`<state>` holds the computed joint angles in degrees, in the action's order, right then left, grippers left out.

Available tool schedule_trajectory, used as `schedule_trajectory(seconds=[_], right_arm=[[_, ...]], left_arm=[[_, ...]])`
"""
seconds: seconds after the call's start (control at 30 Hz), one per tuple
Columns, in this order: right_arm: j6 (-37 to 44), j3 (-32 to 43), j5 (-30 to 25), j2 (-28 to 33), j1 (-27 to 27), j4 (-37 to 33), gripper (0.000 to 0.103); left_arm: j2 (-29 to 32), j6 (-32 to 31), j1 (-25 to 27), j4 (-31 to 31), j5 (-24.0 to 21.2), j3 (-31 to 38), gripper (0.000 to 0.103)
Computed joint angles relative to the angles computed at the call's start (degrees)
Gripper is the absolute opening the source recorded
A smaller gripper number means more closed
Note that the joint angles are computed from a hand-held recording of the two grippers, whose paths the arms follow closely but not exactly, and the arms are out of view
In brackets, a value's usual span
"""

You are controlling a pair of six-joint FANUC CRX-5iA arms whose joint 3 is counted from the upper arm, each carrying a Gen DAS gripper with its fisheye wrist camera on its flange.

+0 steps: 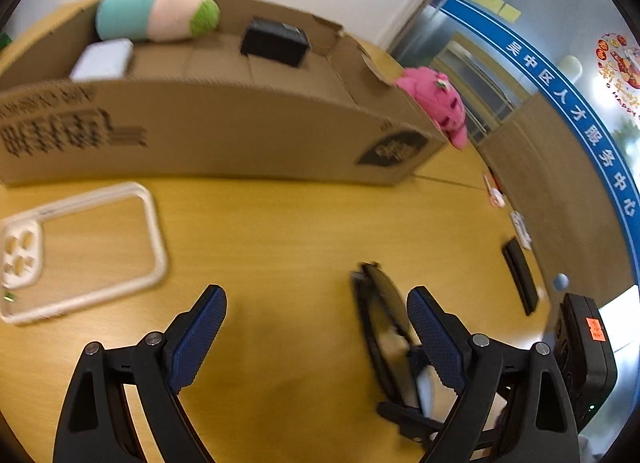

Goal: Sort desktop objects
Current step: 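Move both grippers to the black sunglasses and close on them, then lift the sunglasses with both grippers and carry them over the box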

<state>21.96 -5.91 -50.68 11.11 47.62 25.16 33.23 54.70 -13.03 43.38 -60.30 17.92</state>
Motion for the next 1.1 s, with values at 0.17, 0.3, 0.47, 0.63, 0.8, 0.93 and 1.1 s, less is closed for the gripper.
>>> schedule_trajectory(seconds=[0.17,0.3,0.47,0.63,0.8,0.93,1.1], right_arm=[[-1.7,-1.5,3.1,-0.7,0.3,0.6,0.057],[-2.5,-2.2,4.6,-1.3,0.0,0.4,0.056],[-1.9,-2.7,7.2,-1.5,-0.1,0.1,0.056],[-1.5,-3.2,8.7,-1.6,-0.2,0.0,0.056],[-1.8,-3.8,9.3,-1.7,-0.3,0.5,0.056],[-2.8,-6.3,10.5,-3.5,-0.1,1.1,0.056],[-4.4,-7.5,11.0,-4.4,-0.1,4.4,0.056]], left_arm=[[2.4,0.6,-1.1,-0.3,-5.0,2.0,0.093],[2.1,-0.6,-1.7,-0.1,-5.3,1.2,0.093],[3.1,-1.2,-2.0,0.6,-7.4,2.0,0.054],[3.6,-0.9,-1.6,2.2,-8.3,1.7,0.037],[3.4,-0.7,-1.5,1.7,-8.2,1.6,0.036],[3.1,-1.6,-1.3,2.9,-8.3,1.5,0.032],[2.8,-2.5,-1.0,4.5,-8.5,2.4,0.031]])
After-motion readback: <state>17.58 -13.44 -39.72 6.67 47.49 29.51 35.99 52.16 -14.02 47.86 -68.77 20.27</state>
